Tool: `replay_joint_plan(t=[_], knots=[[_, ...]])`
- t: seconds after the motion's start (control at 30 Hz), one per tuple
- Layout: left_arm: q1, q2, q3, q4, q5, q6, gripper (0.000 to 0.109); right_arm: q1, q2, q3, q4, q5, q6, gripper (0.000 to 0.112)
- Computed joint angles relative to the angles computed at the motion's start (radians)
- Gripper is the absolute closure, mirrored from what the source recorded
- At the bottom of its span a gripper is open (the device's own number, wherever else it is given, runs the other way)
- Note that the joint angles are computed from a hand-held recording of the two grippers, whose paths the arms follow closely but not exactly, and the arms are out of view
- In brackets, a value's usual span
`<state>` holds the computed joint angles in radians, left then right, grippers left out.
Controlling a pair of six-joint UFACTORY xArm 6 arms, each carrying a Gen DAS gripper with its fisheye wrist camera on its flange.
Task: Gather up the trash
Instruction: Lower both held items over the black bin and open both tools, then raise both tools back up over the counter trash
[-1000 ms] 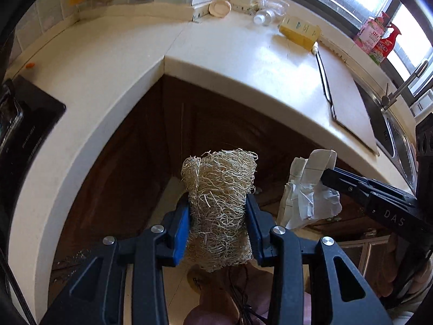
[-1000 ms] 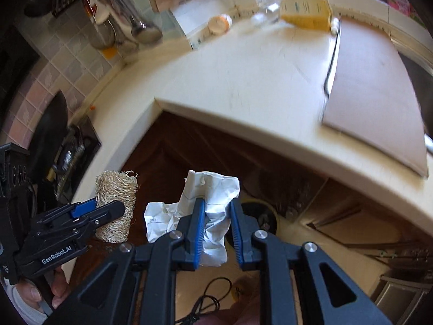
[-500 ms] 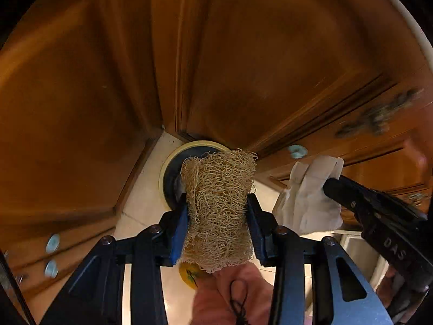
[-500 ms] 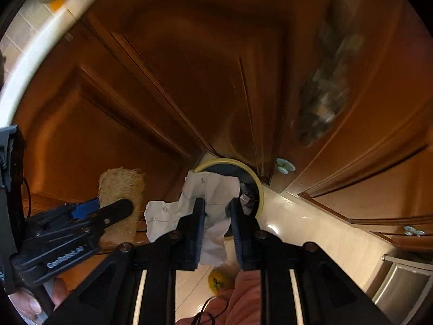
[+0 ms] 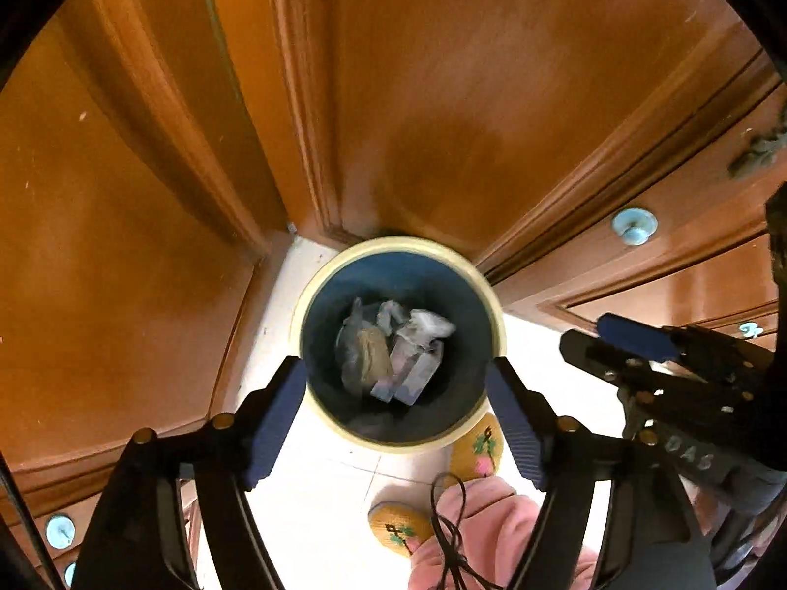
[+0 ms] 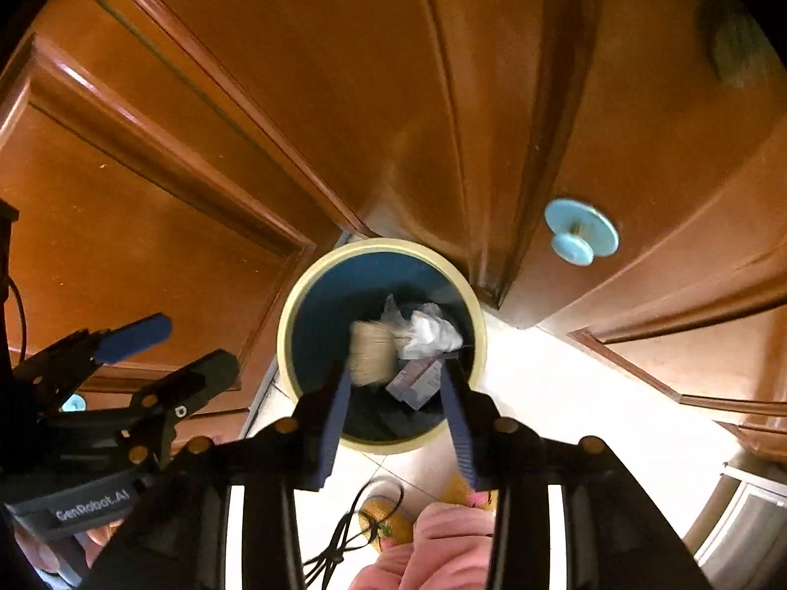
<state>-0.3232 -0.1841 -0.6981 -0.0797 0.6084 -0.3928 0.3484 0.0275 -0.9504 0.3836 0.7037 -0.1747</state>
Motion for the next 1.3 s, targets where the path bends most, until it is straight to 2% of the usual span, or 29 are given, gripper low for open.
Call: replay_joint_plan(t=[0.33, 0.57, 0.8, 1.13, 1.3], knots=[[-0.008, -0.069, 0.007, 0.035, 0.068, -0.072, 0.032, -0.022, -0.097, 0.032, -0.034, 0.076, 0.017, 0.073], [-0.03, -0.182, -0.072, 0.07, 0.235, -0.089, 0.031, -0.045, -0.232, 0.003, -0.055, 0.201, 0.073, 0.073], [-0.057, -0.29, -0.194, 0.115, 0.409, -0.108, 0.024, -0.05, -0.333, -0.09, -0.081, 0.331, 0.118, 0.072], [-0.079, -0.346, -0.386, 0.121, 0.615, -0.119, 0.023, -0.049, -0.369, -0.272, -0.088, 0.5, 0.138, 0.07], [-0.071, -0.34, -0.522, 0.119, 0.687, -0.087, 0.008, -0.053, -0.356, -0.392, -0.098, 0.542, 0.162, 0.063]])
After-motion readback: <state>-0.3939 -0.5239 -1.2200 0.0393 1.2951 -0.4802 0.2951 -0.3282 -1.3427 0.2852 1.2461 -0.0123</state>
